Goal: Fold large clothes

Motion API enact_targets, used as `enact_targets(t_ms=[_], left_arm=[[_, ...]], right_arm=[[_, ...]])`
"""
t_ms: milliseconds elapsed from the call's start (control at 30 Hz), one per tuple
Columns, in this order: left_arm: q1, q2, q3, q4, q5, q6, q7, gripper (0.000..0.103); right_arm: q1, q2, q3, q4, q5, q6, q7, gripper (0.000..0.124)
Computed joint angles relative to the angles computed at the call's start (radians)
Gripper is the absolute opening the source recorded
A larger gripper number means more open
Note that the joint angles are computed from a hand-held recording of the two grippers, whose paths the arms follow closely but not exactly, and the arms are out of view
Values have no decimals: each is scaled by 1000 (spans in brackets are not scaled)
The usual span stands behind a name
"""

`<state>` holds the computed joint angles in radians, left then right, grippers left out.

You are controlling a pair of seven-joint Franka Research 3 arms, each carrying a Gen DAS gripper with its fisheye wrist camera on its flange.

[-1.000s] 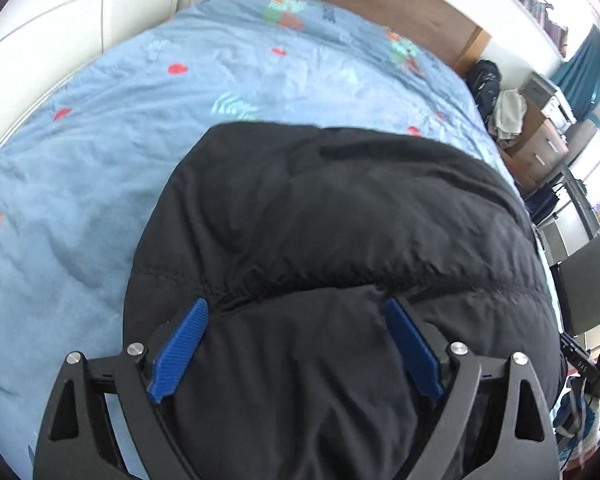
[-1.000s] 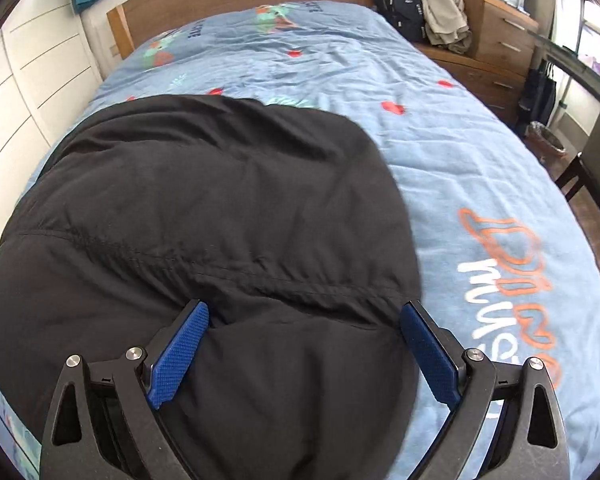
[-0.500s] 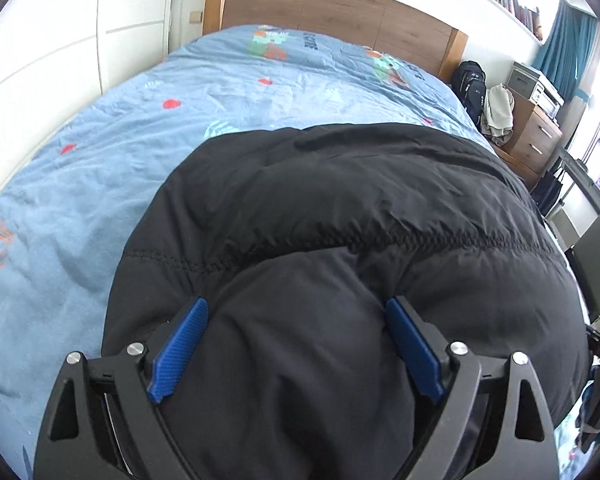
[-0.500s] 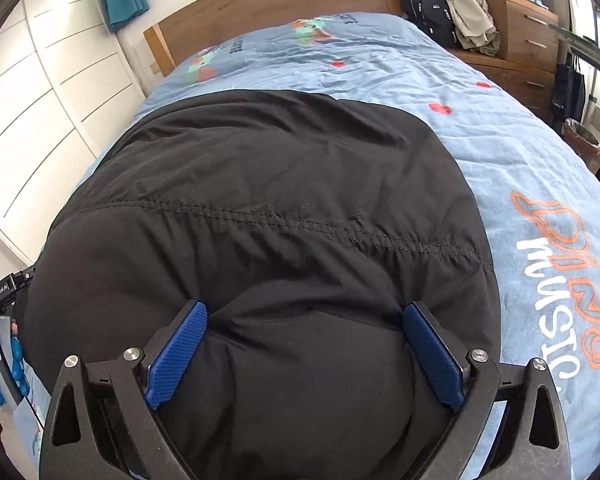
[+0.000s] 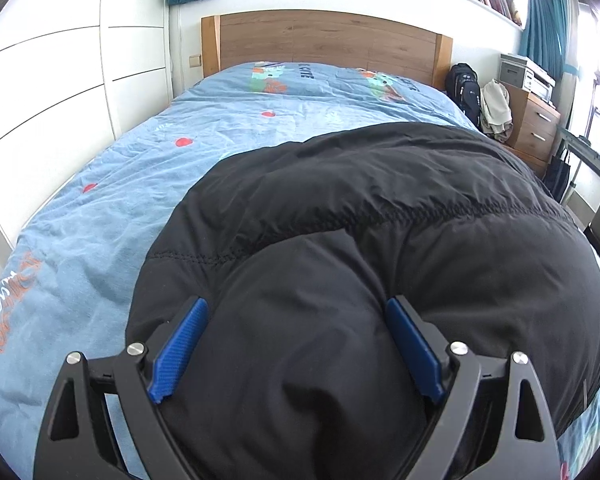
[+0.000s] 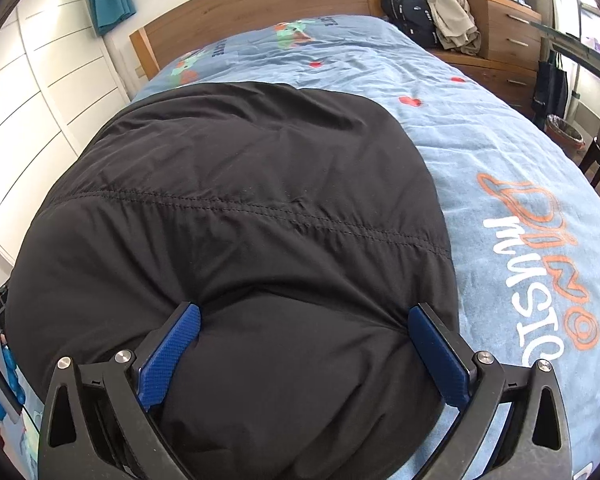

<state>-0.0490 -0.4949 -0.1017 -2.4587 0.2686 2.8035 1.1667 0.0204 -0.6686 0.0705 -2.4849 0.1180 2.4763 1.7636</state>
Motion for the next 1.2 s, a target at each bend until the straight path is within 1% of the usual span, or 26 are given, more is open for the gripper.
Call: enact_targets(t_ms=[133,267,333,367,467,500,633,667,700,767,800,867,900,933,1000,1100,1167,1200], left_arm=[[-7,-19,5,-6,3,-23,26,91],[-12,-37,11,-12,-4,-42,47,91],[-9,-51,13,-18,-3,-46,55,91],[-4,-61,12,-24,0,-45,55,91],[38,-102,0,-47,32,-32,35,92],[42,-115,10,-56,31,-22,33,92],[-10,-136,122,-70,-56,7,93,92],[-27,-133,160,-66,-96,3,111,92],[-36,-126,183,-58,-127,-6,128,92],[-83,-106,261,-38,-221,-23,187,92],[-102,-96,287,-29,-250,-30,206,92],[-206,-59,405,15,-405,-91,318,93],[-222,-44,427,24,-454,-108,334,93],[-268,-21,484,43,-541,-136,377,93],[-327,6,554,61,-675,-178,450,93],[-425,71,679,105,-908,-274,588,93],[-463,107,736,126,-1033,-329,672,93],[-472,124,753,134,-1079,-348,709,93]], right_arm=[[-15,-9,-6,11,-6,-23,14,102],[-14,-10,-32,16,14,-25,4,102],[-25,-17,-32,13,17,-23,8,102],[-31,-20,-33,13,16,-20,9,102],[-41,-27,-41,7,20,-6,2,102],[-44,-29,-43,7,22,-5,1,102],[-47,-32,-58,4,49,0,-2,102],[-45,-31,-65,3,62,3,-2,102],[-42,-30,-70,2,74,6,-3,102],[-38,-38,-76,-10,96,14,-3,102],[-34,-36,-85,-10,110,18,-9,102],[-20,-30,-111,-10,146,15,-29,102],[-15,-23,-121,-7,164,11,-36,102],[-11,-12,-127,0,180,8,-43,102],[9,8,-152,13,225,-1,-70,102],[43,49,-194,36,316,-14,-123,102],[52,83,-211,58,362,-32,-152,102],[54,98,-218,66,384,-40,-169,102]])
